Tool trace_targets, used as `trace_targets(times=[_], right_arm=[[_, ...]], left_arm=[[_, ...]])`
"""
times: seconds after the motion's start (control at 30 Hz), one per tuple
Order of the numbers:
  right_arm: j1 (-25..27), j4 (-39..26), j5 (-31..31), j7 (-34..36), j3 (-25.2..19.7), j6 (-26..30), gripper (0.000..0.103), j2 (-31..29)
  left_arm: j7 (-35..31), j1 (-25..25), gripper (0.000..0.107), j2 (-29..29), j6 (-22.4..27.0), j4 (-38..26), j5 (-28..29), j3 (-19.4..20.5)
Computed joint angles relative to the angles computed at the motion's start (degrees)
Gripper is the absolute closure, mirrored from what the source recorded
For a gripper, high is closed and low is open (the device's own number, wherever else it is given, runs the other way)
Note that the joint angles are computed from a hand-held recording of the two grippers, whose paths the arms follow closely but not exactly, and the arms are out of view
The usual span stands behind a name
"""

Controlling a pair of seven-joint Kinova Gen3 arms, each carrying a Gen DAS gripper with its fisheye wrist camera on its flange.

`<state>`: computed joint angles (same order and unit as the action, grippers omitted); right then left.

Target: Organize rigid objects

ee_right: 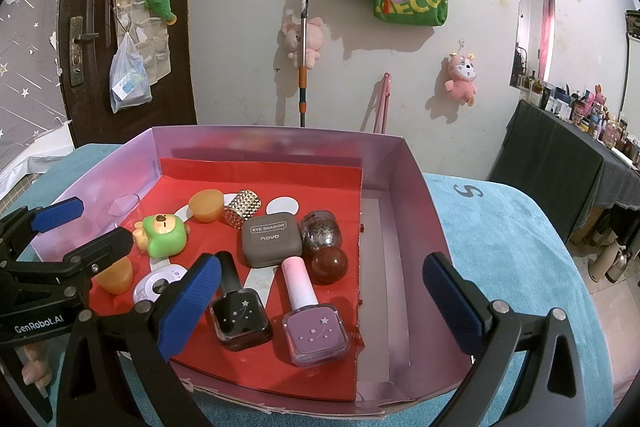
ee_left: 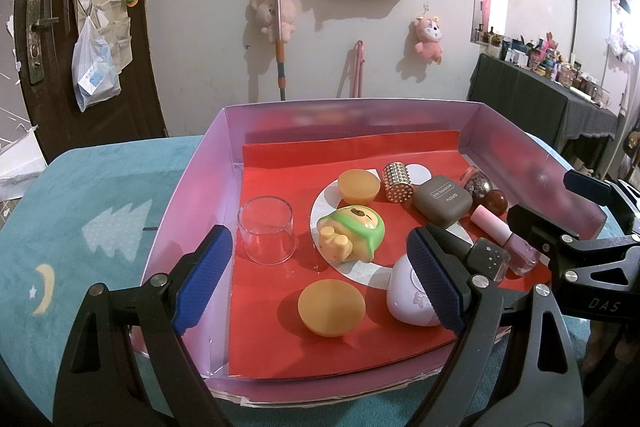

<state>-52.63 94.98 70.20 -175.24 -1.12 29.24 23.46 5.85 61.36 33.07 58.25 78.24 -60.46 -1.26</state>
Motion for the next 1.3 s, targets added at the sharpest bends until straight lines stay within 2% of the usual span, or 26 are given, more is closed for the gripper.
trace_targets(times=[0.73,0.9,1.0,1.13,1.3], right_arm=[[-0.01,-0.14,-0.22,0.28,-0.05,0.13,0.000,0.04],[-0.69,1.97,3.91,-4.57,1.14,-2.13,0.000,-0.90],[1.44,3.33,2.81,-3.63,-2.06,-2.20,0.000,-2.42],[-1.34,7.81,7.96,-9.55,-2.41,0.65,0.000,-6.06],[0.48,12.23,6.53,-11.22,-7.45,2.31,0.000,-10.53]], left_arm=[[0.29,-0.01,0.018,-0.12,-0.18,0.27,-0.19,0.01],[0.04,1.94,0.018,1.12,4.67,-1.84,-0.41,-0.18],[0.00,3.91,0.018,0.77,7.57,-2.05,-0.75,0.22],[2.49,6.18,0.018,-0.59,9.98,-0.74,-1.00,1.50],[5.55,7.90,0.018,-2.24,11.54,0.92,0.00,4.05]])
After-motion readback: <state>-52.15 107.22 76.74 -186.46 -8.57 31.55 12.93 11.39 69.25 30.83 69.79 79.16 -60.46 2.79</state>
